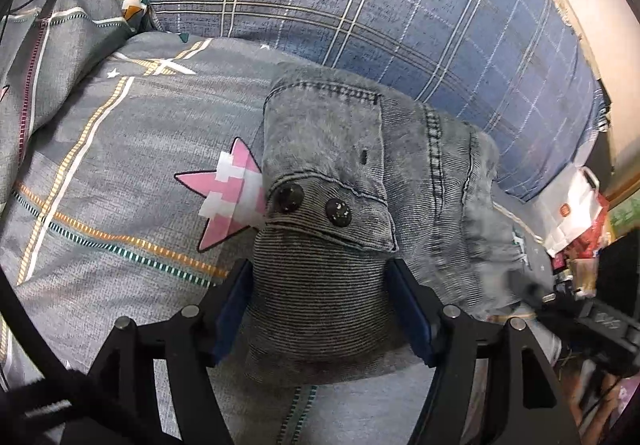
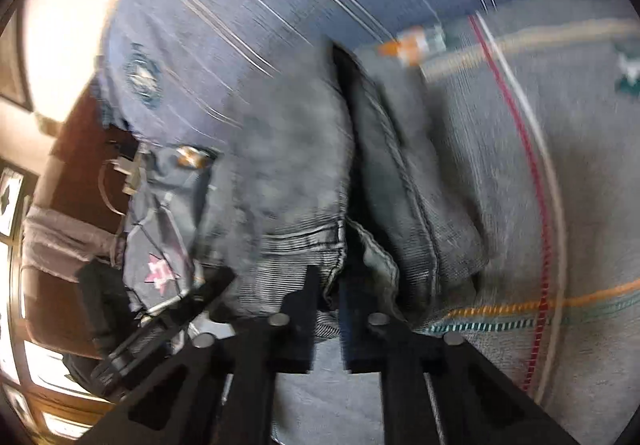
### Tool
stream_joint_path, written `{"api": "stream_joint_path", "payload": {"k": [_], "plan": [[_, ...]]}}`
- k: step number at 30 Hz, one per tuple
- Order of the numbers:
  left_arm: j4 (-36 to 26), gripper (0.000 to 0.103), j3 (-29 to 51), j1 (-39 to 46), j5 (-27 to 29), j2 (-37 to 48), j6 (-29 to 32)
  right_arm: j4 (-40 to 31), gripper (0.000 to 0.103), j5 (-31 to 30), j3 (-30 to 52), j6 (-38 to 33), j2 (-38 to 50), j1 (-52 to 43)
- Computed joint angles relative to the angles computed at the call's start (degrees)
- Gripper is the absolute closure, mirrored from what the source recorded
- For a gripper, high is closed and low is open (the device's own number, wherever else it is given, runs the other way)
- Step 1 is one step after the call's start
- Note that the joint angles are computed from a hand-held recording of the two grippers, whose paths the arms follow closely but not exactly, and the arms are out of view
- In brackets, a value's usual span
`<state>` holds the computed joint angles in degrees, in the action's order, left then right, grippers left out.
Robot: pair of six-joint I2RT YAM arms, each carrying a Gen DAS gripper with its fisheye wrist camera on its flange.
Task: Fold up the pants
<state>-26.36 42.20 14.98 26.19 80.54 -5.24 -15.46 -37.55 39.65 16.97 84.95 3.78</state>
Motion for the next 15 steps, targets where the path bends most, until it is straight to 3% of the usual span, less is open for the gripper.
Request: {"api": "stream_joint_path", "payload": {"k": [4,7,9,15], "plan": [[-0.4,0.033,0.1,-1.1,-1.8,-1.0,1.2,-6.8,0.096,9.8,1.3,-4.1,-9.5,3.3],[-0.7,0.030,0.8,-3.4,-5.0,3.1,1.7,-6.9,0.096,15.8,2.3,-4.1,-1.9,5.5],[0.0,0.029,0.5,-2.7,-3.6,4.1,0.8,-6.5,0.096,14.9,3.1,-4.1,4.3,4.3],[-0.1,0.027,0.6,-1.5,-2.5,4.6,1.1,-5.7,0.095,12.5,3.4,-4.6,5.6,2.3]]}}
